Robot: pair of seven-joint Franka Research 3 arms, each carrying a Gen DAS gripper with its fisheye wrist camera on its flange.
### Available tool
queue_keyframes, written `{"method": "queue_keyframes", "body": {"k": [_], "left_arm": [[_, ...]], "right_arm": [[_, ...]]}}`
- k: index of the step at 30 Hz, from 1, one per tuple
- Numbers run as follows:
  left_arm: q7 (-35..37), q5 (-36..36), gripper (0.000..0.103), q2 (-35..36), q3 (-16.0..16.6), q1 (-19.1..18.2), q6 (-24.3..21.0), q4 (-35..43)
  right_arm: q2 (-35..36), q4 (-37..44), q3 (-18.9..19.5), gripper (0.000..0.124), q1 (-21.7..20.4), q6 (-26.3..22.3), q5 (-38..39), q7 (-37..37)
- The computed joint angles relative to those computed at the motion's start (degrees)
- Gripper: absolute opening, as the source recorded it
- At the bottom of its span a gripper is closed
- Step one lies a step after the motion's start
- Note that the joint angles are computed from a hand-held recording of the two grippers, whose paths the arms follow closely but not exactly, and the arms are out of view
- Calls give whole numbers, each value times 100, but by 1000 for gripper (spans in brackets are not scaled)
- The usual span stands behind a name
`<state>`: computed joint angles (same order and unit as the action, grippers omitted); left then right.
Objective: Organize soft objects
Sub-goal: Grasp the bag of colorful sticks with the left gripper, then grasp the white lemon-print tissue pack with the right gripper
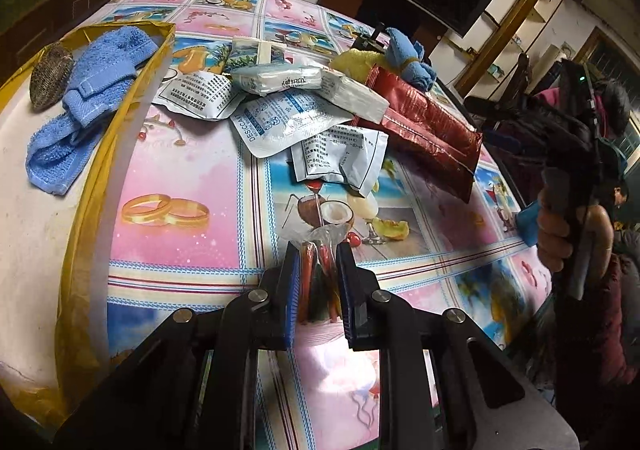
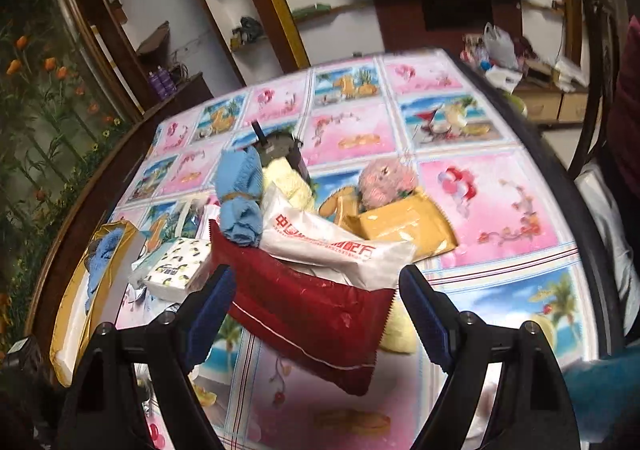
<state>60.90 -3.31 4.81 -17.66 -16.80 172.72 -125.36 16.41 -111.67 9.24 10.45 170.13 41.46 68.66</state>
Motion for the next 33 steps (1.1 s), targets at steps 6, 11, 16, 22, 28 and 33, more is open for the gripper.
{"method": "queue_keyframes", "body": {"k": [6, 11, 16, 22, 28, 33], "left_arm": [[779, -932, 17, -201, -174, 92, 283, -209], [1226, -1528, 17, -322, -159, 5, 554, -333], [1764, -2284, 17, -464, -68, -153, 672, -466], [2101, -2744, 17, -700, 211, -496, 868, -696], [2711, -3303, 17, -804, 640, -1000, 955, -764], [3026, -3618, 17, -852, 784, -1087, 952, -787]], "right_arm": [[-244, -48, 432, 84, -440, -1990, 1111, -1680], [-937, -869, 172, 84, 281, -537, 766, -1705], [-1042, -696, 164, 84, 630, -476, 1757, -2739], [-196, 289, -68, 83, 854, -799, 598, -1367], [821, 1647, -747, 72, 1429, -1329, -1646, 920], [1615, 2842, -1197, 56, 1831, -2287, -3145, 2205]]}}
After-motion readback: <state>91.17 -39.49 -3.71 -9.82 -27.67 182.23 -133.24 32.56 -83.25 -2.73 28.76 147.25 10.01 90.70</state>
